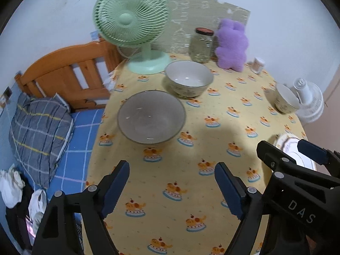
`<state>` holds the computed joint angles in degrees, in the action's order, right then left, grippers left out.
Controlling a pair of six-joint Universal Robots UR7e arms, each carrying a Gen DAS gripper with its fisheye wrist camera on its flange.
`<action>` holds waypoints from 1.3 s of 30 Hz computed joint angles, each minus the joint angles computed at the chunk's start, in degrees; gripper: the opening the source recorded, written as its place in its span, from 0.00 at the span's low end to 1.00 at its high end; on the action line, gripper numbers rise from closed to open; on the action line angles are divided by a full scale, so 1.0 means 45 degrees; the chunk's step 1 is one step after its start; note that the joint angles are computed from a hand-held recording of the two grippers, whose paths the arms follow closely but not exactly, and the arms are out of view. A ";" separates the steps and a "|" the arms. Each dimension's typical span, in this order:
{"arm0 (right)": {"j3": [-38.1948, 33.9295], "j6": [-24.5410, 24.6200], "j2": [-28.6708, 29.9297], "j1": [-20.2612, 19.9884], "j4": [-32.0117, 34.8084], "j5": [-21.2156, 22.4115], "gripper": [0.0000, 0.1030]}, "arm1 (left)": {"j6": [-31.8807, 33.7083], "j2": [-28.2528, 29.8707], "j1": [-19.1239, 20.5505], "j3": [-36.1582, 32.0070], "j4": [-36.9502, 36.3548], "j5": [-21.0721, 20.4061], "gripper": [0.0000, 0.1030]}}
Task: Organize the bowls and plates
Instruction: 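Withdraw both tools from the stack and move toward the large grey bowl, then close both tools on the rim of the large grey bowl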
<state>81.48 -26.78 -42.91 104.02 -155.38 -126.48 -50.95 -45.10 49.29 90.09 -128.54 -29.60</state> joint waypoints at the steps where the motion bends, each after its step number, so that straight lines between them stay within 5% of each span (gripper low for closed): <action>1: -0.0148 -0.0046 0.0111 0.0008 0.0111 0.0077 0.80 | -0.0161 0.0026 0.0049 -0.0099 0.0201 0.0080 0.79; 10: -0.1782 -0.0339 0.1404 -0.0005 0.1171 0.1037 0.80 | -0.1386 0.0165 0.0727 -0.0899 0.1789 0.0530 0.72; 19: -0.3351 0.1048 0.3105 0.0288 0.0966 0.0602 0.74 | 0.1756 0.0144 0.1757 -0.1128 -0.0257 0.0626 0.69; 26: -0.4737 0.1757 0.4508 0.0534 0.1148 -0.0181 0.73 | 0.3340 0.0183 0.2720 -0.1380 -0.1505 -0.0257 0.58; 35: -0.6247 0.2534 0.5525 0.0446 0.2438 -0.0412 0.53 | 0.4081 0.0476 0.3311 -0.2044 -0.1667 -0.1262 0.34; 39: -0.6514 0.2834 0.5601 0.0351 0.3052 -0.0145 0.31 | 0.4120 0.0584 0.3334 -0.2130 -0.1738 -0.1183 0.26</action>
<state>52.17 -14.02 -17.71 105.60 -141.65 -127.13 -32.41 -42.47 64.29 80.51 -136.37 -34.93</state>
